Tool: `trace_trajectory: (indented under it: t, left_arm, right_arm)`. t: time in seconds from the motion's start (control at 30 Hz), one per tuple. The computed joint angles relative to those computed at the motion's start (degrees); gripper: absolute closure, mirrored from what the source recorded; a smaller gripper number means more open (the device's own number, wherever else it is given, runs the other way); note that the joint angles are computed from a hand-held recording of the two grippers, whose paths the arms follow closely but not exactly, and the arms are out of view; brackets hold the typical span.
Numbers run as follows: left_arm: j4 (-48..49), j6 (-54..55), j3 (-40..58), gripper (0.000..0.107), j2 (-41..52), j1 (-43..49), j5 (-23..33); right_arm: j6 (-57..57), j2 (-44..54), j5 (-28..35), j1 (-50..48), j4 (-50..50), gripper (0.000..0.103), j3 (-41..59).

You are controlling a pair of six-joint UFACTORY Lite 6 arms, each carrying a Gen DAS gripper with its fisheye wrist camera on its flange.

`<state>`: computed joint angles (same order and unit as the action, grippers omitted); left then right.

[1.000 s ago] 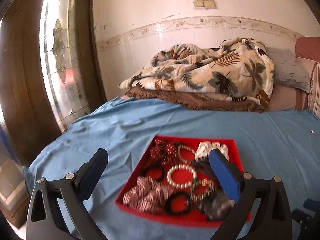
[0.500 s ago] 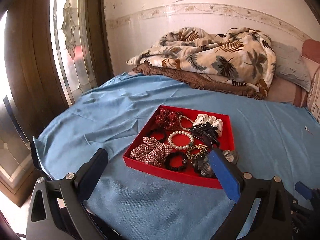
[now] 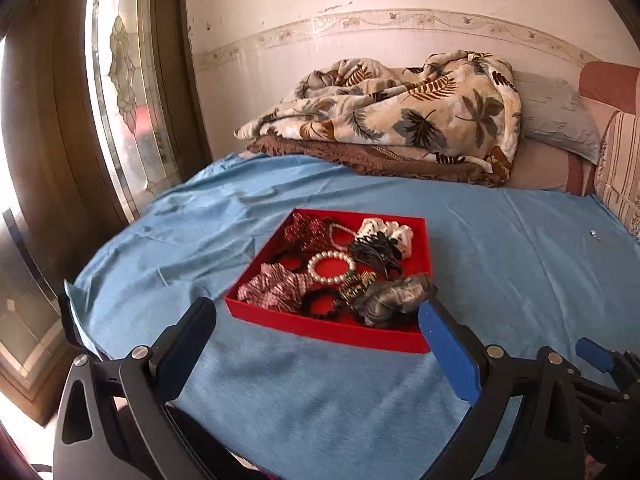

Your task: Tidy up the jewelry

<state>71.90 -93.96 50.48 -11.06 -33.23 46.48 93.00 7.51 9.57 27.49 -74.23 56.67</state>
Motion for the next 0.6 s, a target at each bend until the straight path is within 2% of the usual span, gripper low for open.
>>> trace_trajectory:
  t: [0.1, 0.23, 0.6]
  left_arm:
    - [-3.5, 4.0, 0.9, 0.006, 0.1, 0.2, -1.8]
    - [-1.0, 1.5, 0.5, 0.006, -0.1, -1.8, 0.8]
    - [-4.1, 3.0, 1.2, 0.006, 0.6, -1.8, 4.7]
  right_arm:
    - [2.7, -0.3, 0.7, 0.3, -3.0, 0.035, -0.6]
    - [3.9, -0.2, 2.4, 1.2, -4.6, 0.035, -0.5]
    - [5.5, -0.4, 5.9, 4.3, -7.9, 0.034, -0.9]
